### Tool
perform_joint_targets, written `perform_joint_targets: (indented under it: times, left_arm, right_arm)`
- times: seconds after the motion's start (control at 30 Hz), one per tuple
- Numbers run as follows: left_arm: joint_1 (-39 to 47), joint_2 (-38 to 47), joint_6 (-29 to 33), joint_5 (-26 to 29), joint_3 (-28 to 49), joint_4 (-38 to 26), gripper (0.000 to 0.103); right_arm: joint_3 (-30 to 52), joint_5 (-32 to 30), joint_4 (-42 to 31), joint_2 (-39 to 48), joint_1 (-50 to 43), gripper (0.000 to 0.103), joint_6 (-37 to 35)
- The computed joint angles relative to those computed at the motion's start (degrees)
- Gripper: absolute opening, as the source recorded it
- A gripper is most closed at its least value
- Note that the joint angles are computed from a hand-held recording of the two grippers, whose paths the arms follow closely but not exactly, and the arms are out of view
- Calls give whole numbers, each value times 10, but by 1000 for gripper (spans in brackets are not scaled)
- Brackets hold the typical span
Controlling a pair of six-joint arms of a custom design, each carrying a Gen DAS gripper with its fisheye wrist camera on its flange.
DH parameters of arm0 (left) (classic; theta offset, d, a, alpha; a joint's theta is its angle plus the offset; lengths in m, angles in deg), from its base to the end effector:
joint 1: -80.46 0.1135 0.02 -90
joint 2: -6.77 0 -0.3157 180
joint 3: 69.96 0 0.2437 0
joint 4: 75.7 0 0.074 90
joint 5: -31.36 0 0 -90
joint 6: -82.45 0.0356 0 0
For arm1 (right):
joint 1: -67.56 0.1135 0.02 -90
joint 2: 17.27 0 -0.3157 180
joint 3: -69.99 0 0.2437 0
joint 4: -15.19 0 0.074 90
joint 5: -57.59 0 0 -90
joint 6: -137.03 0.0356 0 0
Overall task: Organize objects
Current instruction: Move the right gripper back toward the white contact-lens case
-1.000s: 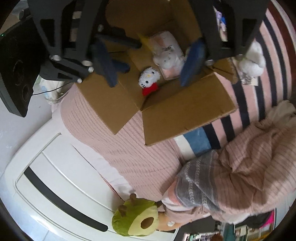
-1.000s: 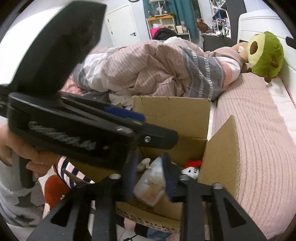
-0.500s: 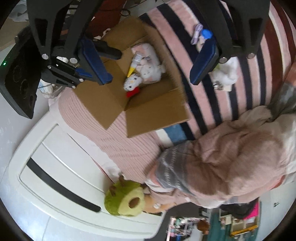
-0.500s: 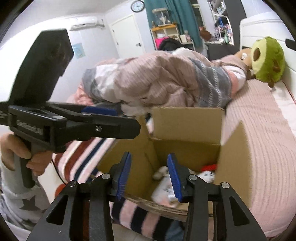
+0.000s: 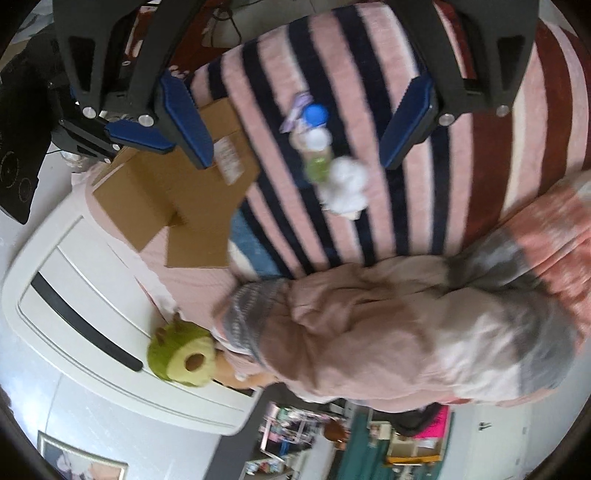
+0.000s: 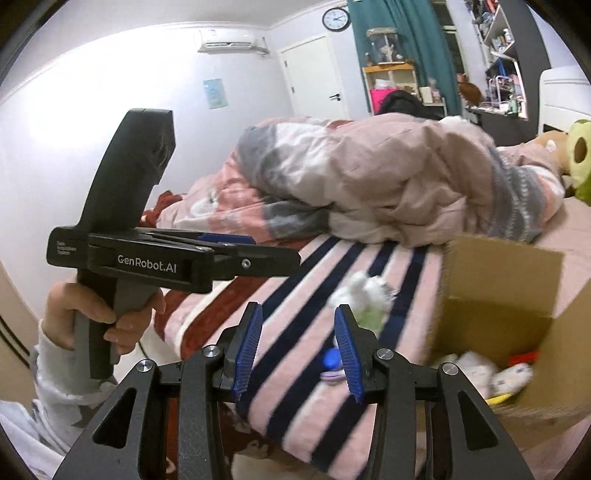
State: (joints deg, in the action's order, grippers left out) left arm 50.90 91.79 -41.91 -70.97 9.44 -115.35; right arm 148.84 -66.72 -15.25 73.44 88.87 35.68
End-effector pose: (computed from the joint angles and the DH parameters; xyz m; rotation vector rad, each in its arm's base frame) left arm 0.2749 -0.1471 0.3269 -0.2032 2.3485 -0.2971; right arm 0.3084 0.1419 0.3095 -0.9278 2.0741 0.7787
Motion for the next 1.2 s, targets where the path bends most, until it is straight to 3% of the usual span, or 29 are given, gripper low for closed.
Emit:
perform_joint_targets:
  times: [0.2,0.4,0.57,0.93,1.2]
  left_arm:
    - [42,-89,-7,-4,-143,58,95]
    - [79,-122,-7,31,-228,100,95]
    - [103,-115,-1,67,-263,133,95]
    - [152,-73,37,131,-292,185,95]
    - [187,-63,55,154,-306,198,95]
  right_arm:
    - [-49,47,57,30,64,37,59]
    - [-71,118,106,103,93,37,122]
    - [-68,214,137,151,111,37,139]
    - [5,285,126,229,123,37,165]
    - [31,358,129,258,156,39,130]
